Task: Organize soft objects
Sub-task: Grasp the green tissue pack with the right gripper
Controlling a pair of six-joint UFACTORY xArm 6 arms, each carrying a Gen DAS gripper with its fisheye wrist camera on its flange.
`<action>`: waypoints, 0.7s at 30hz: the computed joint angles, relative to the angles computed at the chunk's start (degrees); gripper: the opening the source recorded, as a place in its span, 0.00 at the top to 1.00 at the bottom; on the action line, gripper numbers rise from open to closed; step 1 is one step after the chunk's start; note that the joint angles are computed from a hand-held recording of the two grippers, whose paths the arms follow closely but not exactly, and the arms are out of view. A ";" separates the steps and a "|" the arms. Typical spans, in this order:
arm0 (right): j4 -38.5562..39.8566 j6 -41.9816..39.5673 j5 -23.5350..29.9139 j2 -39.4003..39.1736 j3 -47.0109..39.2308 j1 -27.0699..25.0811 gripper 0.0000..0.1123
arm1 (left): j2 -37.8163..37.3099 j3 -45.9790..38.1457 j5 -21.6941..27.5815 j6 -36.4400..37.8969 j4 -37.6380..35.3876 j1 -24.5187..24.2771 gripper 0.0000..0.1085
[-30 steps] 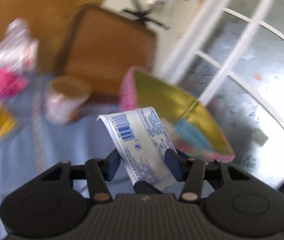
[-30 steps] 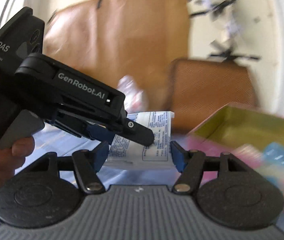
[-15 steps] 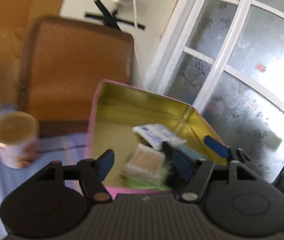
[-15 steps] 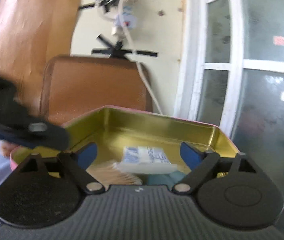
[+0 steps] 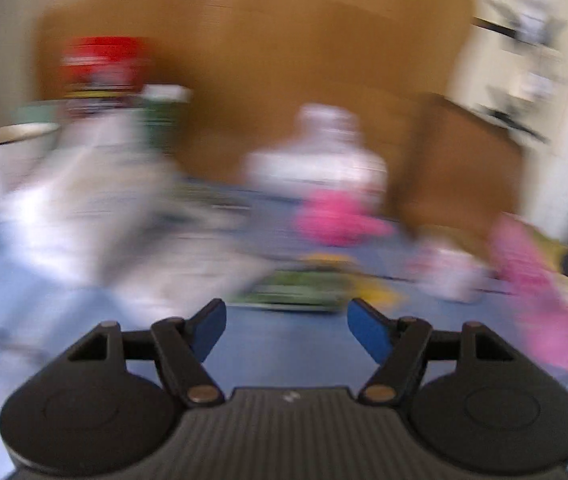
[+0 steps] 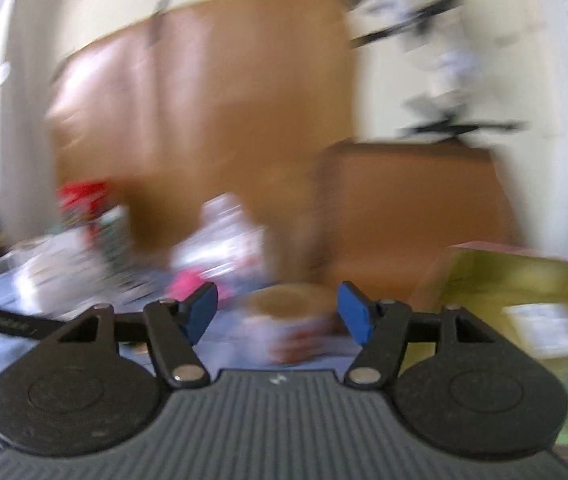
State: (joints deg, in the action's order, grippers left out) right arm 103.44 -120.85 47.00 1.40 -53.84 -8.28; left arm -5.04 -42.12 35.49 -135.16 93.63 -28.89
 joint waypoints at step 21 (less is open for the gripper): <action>-61.99 63.34 -13.71 42.06 -53.00 32.79 0.37 | -5.28 8.32 1.10 -18.20 10.64 5.56 0.34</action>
State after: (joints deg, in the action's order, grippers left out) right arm 41.45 -57.52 33.30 43.46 -106.83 24.50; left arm -10.32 -33.80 36.59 -153.36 104.27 -23.33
